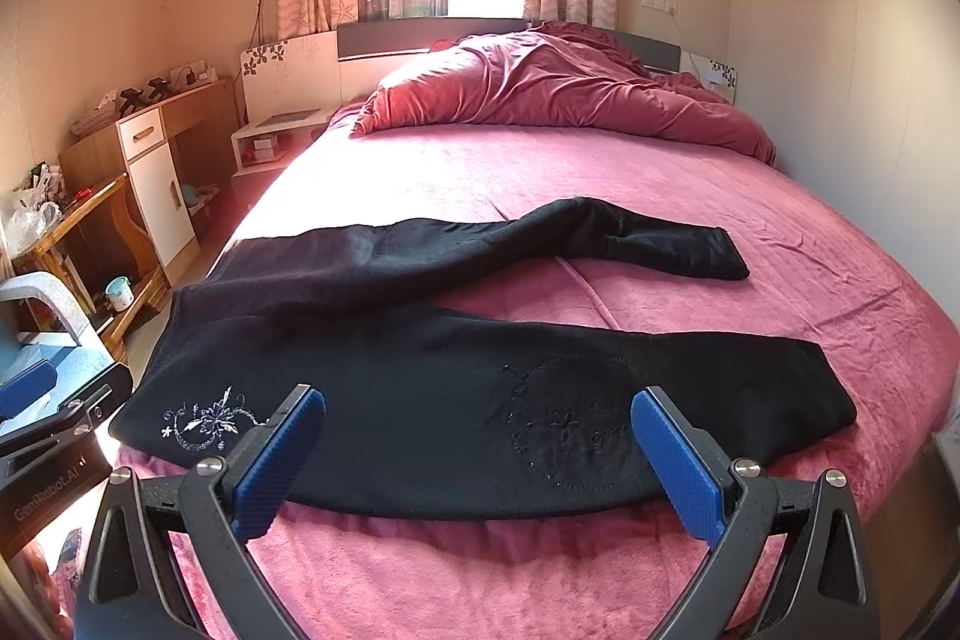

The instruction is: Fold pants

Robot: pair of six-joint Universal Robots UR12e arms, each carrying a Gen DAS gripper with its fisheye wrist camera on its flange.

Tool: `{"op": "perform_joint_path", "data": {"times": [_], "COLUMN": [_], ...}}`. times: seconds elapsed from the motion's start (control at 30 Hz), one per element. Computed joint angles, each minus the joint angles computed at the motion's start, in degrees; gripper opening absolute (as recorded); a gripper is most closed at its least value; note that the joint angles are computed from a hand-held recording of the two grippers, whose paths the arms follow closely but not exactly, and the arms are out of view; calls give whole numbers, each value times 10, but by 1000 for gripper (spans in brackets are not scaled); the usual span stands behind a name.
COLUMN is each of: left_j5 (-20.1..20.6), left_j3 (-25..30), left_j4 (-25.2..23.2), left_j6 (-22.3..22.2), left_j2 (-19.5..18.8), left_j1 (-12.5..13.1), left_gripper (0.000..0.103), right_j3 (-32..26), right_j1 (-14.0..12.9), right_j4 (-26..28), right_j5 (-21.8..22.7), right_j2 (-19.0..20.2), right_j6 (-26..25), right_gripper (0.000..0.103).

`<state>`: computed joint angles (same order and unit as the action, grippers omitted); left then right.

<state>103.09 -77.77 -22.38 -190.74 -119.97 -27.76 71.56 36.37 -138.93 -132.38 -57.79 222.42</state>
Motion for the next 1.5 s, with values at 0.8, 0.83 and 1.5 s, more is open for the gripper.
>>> {"op": "perform_joint_path", "data": {"times": [0.8,0.83,1.5], "left_j5": [-10,-12,-18], "left_j3": [-2,-2,0], "left_j4": [-25,-25,-37], "left_j6": [-6,-6,-13], "left_j2": [-4,-3,-3], "left_j1": [2,2,5], "left_gripper": [85,85,85], "right_j3": [-4,-4,-3], "right_j1": [-2,-3,-5], "right_j4": [24,25,28], "right_j5": [21,21,23], "right_j2": [6,6,7], "right_j6": [8,9,10], "right_gripper": [103,103,103]}}
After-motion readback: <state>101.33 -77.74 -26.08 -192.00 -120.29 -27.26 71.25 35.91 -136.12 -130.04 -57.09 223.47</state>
